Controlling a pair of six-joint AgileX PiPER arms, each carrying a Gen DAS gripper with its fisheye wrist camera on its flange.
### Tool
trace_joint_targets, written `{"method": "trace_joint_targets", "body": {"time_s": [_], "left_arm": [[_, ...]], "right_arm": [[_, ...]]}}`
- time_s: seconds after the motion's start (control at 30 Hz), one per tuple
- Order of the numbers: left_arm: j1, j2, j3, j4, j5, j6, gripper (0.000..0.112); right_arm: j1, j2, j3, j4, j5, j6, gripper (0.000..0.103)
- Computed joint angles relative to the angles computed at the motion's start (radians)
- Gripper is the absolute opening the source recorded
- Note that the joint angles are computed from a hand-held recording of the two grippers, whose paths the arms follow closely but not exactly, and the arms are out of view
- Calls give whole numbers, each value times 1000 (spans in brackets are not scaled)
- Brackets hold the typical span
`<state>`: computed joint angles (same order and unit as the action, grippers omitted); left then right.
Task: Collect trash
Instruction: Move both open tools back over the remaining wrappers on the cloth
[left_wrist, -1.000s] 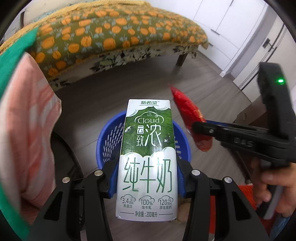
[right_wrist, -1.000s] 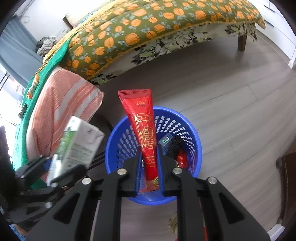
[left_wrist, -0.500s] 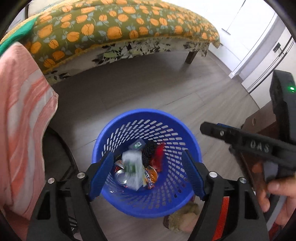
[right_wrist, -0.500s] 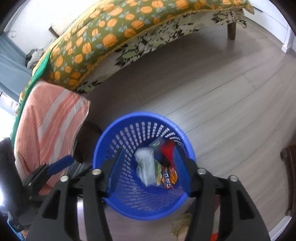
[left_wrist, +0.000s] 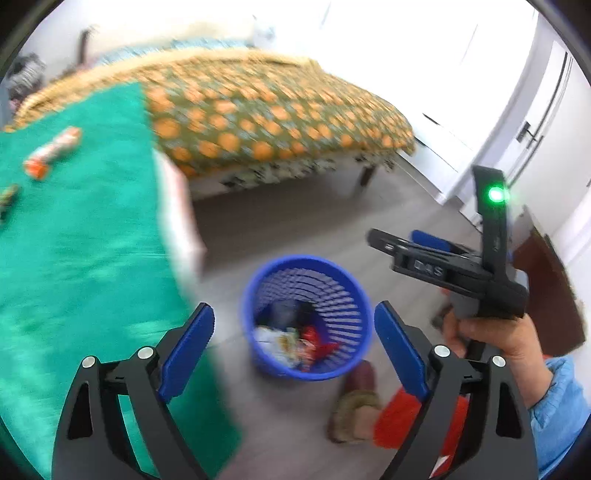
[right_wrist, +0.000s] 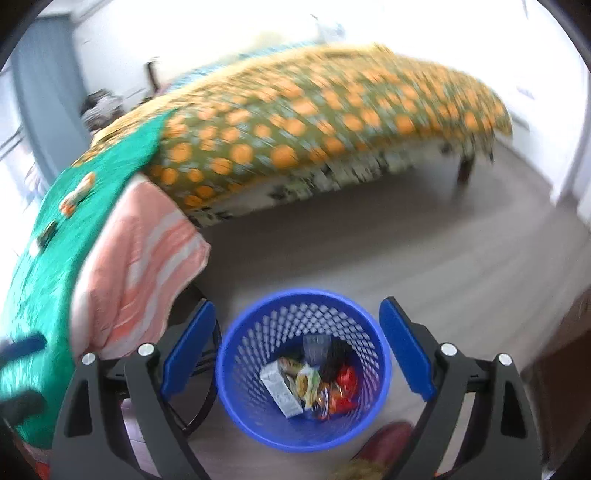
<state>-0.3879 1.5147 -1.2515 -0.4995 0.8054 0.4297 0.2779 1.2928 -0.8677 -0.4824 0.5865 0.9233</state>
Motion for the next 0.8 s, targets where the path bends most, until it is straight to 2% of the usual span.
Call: {"method": "trace_joint_targets", "body": {"time_s": [0.2,0.27,0.37,0.47,0.6,0.8], "left_arm": [[280,-101,67,-19,48,150,89],[400,-102,67,-53,79,222,89],[548,-93,60,-85,109,303,89],[666,-64,37,-105,131,370,90],[777,-10,-10,-96,149,414,90],[861,93,-121,-77,191,430,90]], "right_arm": [[313,92,-133,-187,104,204,89],[403,157,-216,-218,146,215,90],[497,289,-389,-200,191,143,90],[537,430,-588,-138,217,39,90],[551,660,-933,-20,310,-123,90],[562,1026,-1532,65,571,-328,90]]}}
